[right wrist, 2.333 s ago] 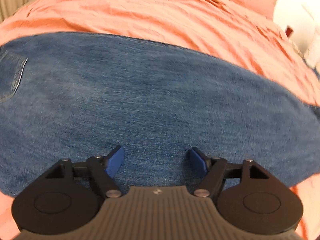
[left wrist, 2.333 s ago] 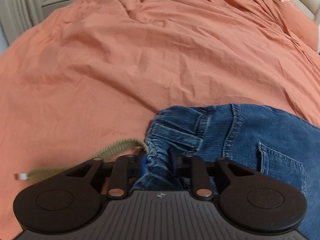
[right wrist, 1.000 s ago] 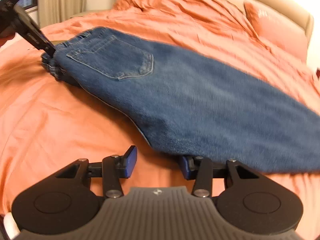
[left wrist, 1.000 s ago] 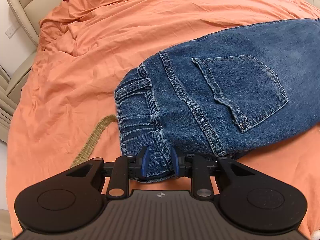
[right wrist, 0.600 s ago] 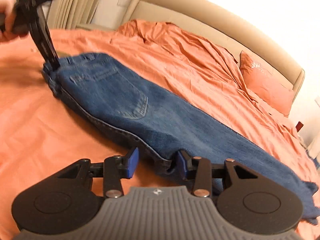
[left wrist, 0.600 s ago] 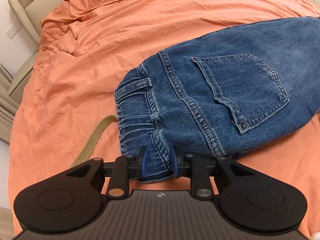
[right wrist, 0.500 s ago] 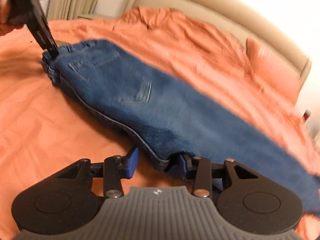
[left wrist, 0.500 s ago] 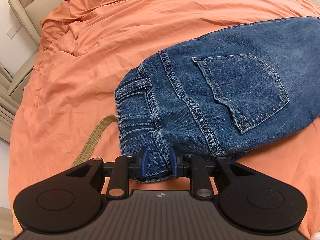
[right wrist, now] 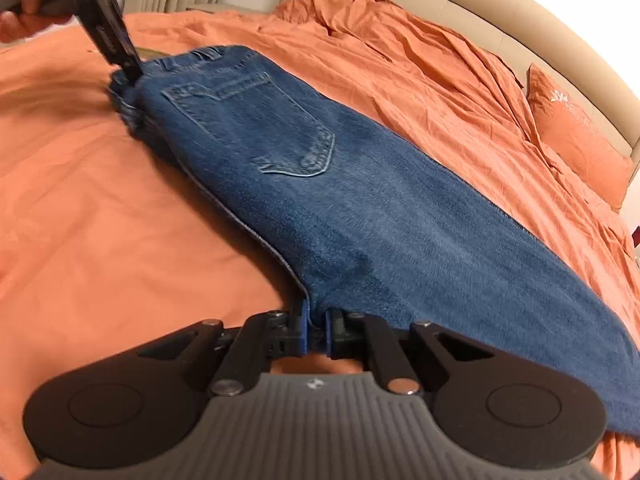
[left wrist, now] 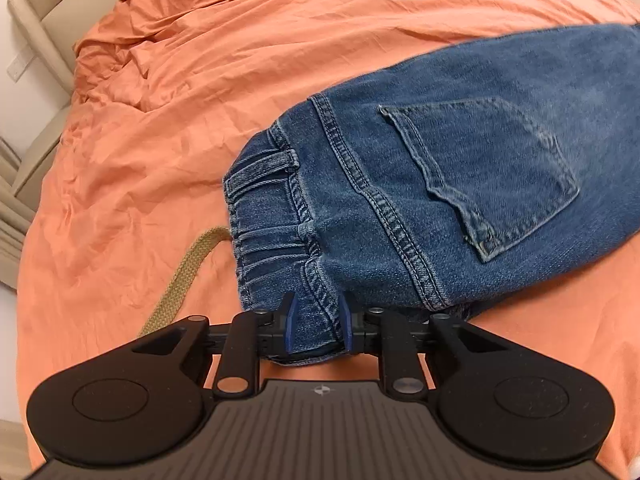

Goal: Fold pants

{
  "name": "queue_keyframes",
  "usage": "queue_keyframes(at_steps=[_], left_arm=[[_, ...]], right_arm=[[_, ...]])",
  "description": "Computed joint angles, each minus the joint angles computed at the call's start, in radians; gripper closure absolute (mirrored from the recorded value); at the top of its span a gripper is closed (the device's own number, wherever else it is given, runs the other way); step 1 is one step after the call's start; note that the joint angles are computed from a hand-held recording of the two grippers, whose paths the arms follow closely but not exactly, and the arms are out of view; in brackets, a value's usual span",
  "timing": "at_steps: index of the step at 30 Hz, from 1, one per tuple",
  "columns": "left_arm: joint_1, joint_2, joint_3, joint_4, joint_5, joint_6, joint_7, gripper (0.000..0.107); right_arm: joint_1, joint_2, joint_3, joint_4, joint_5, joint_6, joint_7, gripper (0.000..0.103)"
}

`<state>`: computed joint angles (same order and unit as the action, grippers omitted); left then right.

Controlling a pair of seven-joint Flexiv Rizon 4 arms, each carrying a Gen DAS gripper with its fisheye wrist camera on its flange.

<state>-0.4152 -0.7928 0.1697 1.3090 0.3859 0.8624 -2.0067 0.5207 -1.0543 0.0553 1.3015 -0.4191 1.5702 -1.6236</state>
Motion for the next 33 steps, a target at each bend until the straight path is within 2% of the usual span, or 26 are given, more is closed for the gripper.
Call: queue_keyframes(at_steps=[4, 8, 12, 18, 21, 22, 24, 26, 33], left_arm=[[0.003, -0.029, -0.01, -0.037, -0.003, -0.047, 0.047, 0.084], [-0.001, -0.052, -0.005, -0.062, -0.005, -0.071, 0.043, 0.085], [-0.01, -0.063, 0.001, -0.086, 0.0, -0.105, 0.04, 0.084], [-0.044, -0.055, 0.012, -0.147, 0.035, -0.216, 0.035, 0.07], [-0.062, -0.02, 0.014, -0.143, 0.067, -0.218, 0.01, 0.058], [-0.071, -0.01, 0.018, -0.146, 0.079, -0.223, -0.009, 0.057], [-0.076, 0.012, 0.008, -0.152, 0.083, -0.225, -0.036, 0.057], [-0.083, 0.021, -0.003, -0.174, 0.088, -0.218, -0.056, 0.056], [-0.105, -0.039, -0.046, -0.328, 0.059, -0.172, -0.088, 0.055]], right_arm=[[0.004, 0.05, -0.004, 0.087, 0.014, 0.01, 0.017, 0.101], [-0.039, 0.019, 0.074, 0.019, 0.029, -0.079, 0.019, 0.101], [-0.039, 0.012, 0.087, 0.004, 0.066, -0.112, 0.046, 0.101], [-0.063, 0.031, 0.121, 0.021, 0.098, -0.125, 0.042, 0.101], [-0.107, 0.048, 0.183, 0.038, 0.123, -0.179, 0.014, 0.103], [-0.108, 0.057, 0.177, 0.055, 0.135, -0.167, 0.018, 0.103], [-0.1, 0.082, 0.149, 0.104, 0.145, -0.113, 0.027, 0.103], [-0.125, 0.101, 0.167, 0.122, 0.157, -0.096, 0.027, 0.103], [-0.278, 0.143, 0.262, 0.06, 0.261, -0.169, 0.056, 0.103]])
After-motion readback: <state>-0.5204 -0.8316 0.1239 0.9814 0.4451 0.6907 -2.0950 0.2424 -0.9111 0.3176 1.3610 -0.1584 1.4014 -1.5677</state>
